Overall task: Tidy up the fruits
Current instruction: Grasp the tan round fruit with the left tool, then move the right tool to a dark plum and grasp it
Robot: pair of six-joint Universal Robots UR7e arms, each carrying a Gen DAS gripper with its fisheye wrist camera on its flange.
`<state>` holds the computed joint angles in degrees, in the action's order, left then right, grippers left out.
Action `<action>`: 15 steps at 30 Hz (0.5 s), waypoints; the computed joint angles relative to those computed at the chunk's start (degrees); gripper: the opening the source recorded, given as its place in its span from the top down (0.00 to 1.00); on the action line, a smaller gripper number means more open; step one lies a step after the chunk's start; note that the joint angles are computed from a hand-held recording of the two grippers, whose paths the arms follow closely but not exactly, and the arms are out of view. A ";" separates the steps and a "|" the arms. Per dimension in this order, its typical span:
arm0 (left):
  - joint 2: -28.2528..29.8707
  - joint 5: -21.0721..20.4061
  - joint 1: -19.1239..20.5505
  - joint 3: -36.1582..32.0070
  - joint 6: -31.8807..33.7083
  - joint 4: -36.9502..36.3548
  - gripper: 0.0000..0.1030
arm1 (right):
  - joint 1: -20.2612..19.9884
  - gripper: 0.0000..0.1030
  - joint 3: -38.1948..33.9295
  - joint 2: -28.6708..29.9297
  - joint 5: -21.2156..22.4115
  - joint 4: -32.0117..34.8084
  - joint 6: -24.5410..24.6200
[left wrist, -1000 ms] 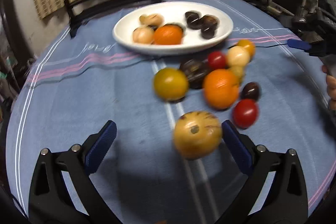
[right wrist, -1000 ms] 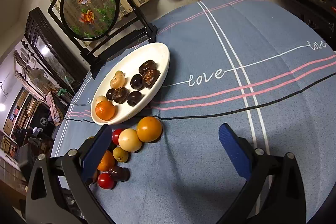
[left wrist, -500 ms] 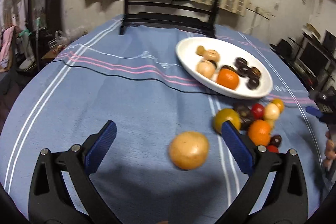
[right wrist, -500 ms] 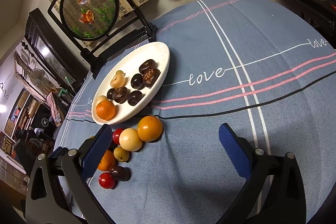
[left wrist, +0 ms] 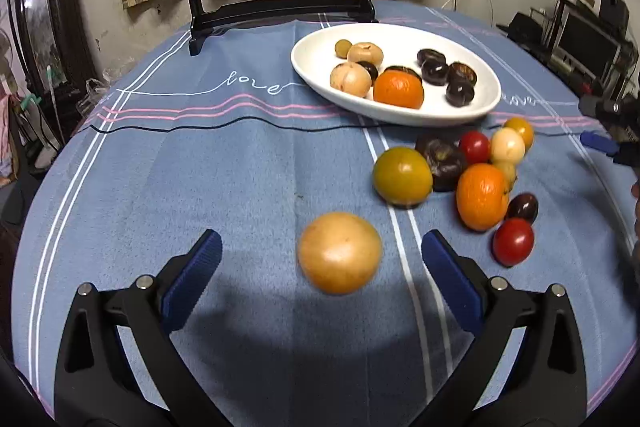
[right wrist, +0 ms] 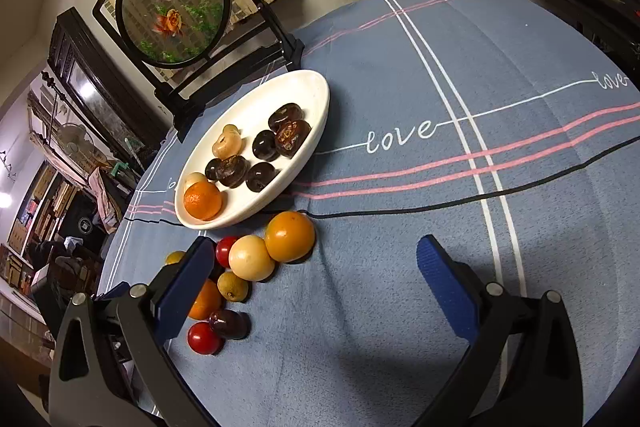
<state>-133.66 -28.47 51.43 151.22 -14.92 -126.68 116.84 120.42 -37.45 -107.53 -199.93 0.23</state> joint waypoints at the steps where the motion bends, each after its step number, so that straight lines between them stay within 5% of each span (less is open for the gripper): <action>1: -0.40 0.44 -0.46 0.08 -0.51 0.84 0.03 | 0.03 0.01 -0.04 0.04 -0.07 0.07 0.06; 7: 1.53 -0.82 1.37 -0.67 -0.01 -0.09 0.24 | 0.17 0.01 -0.22 0.19 -0.39 0.64 -0.01; 12: 3.42 -2.51 2.90 -1.34 0.69 -1.00 0.28 | 0.35 0.01 -0.54 0.45 -0.80 1.34 -0.28; 15: 5.68 -5.16 5.10 -2.14 2.27 -2.93 0.49 | 0.55 0.01 -0.65 0.66 -1.19 1.40 -0.51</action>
